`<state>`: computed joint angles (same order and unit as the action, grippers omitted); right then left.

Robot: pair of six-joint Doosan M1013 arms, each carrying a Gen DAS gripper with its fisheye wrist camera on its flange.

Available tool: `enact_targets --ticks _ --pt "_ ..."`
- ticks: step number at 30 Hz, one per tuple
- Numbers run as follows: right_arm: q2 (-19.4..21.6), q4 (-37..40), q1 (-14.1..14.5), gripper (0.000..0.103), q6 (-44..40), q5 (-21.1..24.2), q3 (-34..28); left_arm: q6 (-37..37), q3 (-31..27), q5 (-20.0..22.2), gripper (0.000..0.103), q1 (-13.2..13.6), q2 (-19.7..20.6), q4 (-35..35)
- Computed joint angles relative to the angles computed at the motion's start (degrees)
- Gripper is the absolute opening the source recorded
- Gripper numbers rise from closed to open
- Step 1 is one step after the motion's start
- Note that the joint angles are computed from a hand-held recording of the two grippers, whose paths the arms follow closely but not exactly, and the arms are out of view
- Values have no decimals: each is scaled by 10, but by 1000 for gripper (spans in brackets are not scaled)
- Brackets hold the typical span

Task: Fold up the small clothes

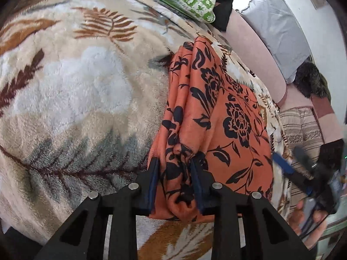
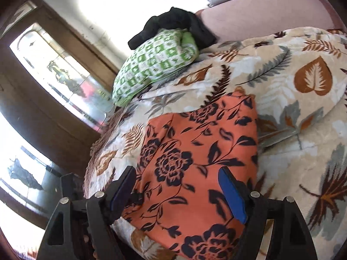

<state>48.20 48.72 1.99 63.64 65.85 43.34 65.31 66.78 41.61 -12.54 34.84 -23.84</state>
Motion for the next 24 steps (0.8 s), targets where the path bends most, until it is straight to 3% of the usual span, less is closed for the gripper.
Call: enact_targets --ticks 2,4,5,7,8,10,13,15,18,21,22,24 --pt "24 -61 10 81 51 54 -33 4 -2 1 30 3 -5 -12" --pt "14 -56 11 81 23 26 -9 13 -10 1 32 -1 -10 20" --pt "14 -53 11 81 21 27 -9 19 -13 -8 36 -1 -11 26" --pt "18 -45 9 81 25 35 -14 26 -40 -8 58 3 -1 31" --pt "21 -41 8 81 27 38 -17 25 -63 -1 58 5 10 40" --pt "24 -35 8 81 24 41 -20 44 -130 38 58 13 49 38" --pt "18 -26 6 81 10 34 -6 66 -250 137 58 30 123 -10" --pt "14 -18 4 81 0 32 3 55 -306 176 55 33 158 -10" --pt "16 -1 0 81 -2 36 5 56 -336 198 19 37 183 -13" --pt "23 17 -4 81 2 49 -3 50 -261 129 19 60 169 -152" --pt "25 18 -4 81 2 52 -5 63 -249 121 19 62 164 -169" --pt "26 17 -4 81 -2 55 -7 68 -249 123 21 56 156 -133"
